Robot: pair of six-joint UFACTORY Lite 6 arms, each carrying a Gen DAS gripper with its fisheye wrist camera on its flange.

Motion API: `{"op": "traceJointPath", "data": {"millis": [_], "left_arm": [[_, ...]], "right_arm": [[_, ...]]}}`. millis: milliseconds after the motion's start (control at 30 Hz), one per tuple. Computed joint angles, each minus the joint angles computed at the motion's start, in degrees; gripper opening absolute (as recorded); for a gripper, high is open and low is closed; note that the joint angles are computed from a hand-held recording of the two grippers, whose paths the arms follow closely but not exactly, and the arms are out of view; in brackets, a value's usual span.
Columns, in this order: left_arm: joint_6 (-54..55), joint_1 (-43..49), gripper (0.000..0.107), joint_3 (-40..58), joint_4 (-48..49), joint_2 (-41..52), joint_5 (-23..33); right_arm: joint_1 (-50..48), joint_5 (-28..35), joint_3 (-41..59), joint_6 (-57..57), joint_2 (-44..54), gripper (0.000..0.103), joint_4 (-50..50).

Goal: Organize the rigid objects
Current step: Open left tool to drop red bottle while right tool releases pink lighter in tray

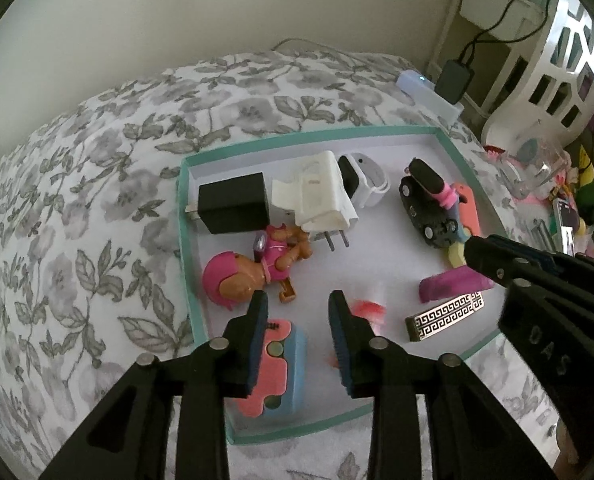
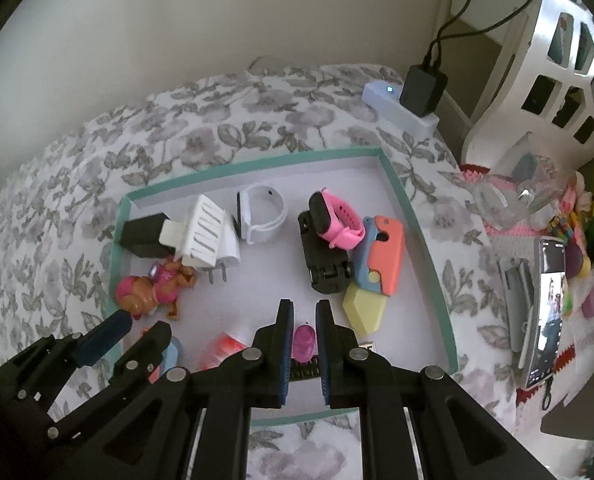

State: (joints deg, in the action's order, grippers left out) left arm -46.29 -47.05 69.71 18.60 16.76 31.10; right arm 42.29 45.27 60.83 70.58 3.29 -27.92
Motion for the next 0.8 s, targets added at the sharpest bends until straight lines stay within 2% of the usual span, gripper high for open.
{"op": "traceJointPath", "data": {"millis": [233,333,400,467,633,700,800], "left_arm": [[-1.1,2.0,0.036,-0.9,-0.8,-2.0,-0.1],[-2.4,3.2,0.040,-1.5,-0.9,-3.3,0.0],[-3.9,4.3,0.047,-1.9,-0.4,-4.2,0.5],[-5.5,5.3,0.047,-2.6,0.5,-5.1,1.1],[-7.8,9.0,0.052,-4.0,1.1,-6.6,2.7],[-8.1,10.5,0.053,-4.6,0.4,-6.9,3.3],[-9.2,12.4,0.054,-5.9,0.6,-7.1,4.0]], "right_arm": [[0.8,1.1,0.3,2.9,-1.8,0.014,-3.2],[1.2,1.7,0.4,4.1,-2.5,0.017,-4.3],[1.3,1.7,0.3,4.8,-3.0,0.034,-4.8],[1.3,1.5,0.0,5.4,-3.4,0.045,-5.1],[1.0,0.9,-0.1,4.9,-2.5,0.049,-4.6],[0.8,0.7,-0.3,4.9,-2.2,0.057,-4.3],[0.7,0.5,-0.5,4.8,-1.9,0.062,-4.1]]}}
